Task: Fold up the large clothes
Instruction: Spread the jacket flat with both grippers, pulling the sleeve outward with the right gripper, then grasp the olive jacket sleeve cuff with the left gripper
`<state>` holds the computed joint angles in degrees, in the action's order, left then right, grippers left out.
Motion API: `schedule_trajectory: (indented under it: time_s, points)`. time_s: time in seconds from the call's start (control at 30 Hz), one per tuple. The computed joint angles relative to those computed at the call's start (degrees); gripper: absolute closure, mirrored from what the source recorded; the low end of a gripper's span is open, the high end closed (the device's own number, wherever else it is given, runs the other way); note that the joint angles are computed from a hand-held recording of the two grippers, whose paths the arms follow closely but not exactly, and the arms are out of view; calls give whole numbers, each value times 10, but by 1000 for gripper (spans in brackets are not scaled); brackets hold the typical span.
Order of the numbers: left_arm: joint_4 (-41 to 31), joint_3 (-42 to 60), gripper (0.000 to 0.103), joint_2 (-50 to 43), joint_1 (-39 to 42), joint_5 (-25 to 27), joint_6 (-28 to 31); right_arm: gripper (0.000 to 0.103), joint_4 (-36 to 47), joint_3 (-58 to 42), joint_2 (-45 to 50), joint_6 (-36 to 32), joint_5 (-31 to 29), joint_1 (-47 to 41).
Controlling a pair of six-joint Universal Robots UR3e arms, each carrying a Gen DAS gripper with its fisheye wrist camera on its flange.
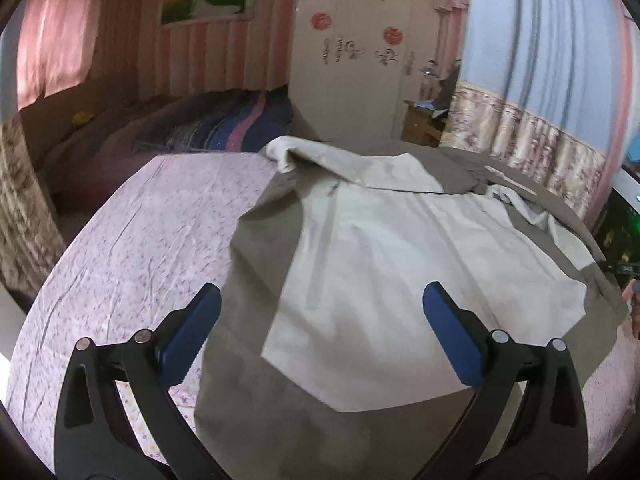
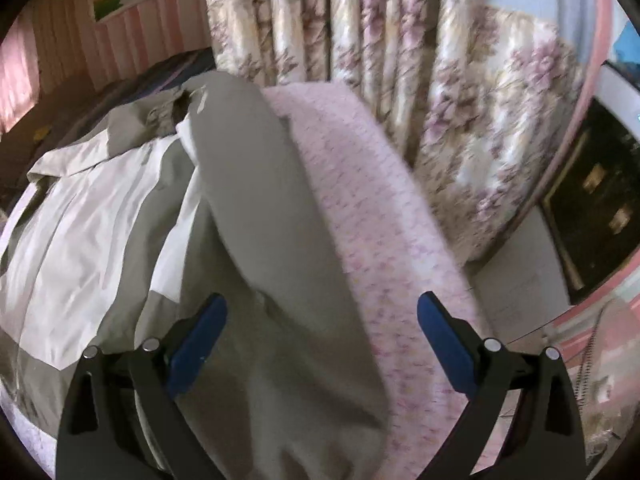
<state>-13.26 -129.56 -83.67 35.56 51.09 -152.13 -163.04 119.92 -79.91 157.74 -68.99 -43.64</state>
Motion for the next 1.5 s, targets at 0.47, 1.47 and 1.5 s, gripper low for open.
schedule_trajectory:
  time_s: [0.47,1.47,1.5]
  points:
    - [-17,69,3,-29,-42,3,-37,100,179,-90,-105,34,246,11]
    - [-7,31,3,-23,-204,22,-64,29,34,-306,135,240,132,209]
    - [18,29,3,-32,-224,36,-82,29,29,-299,135,239,134,204]
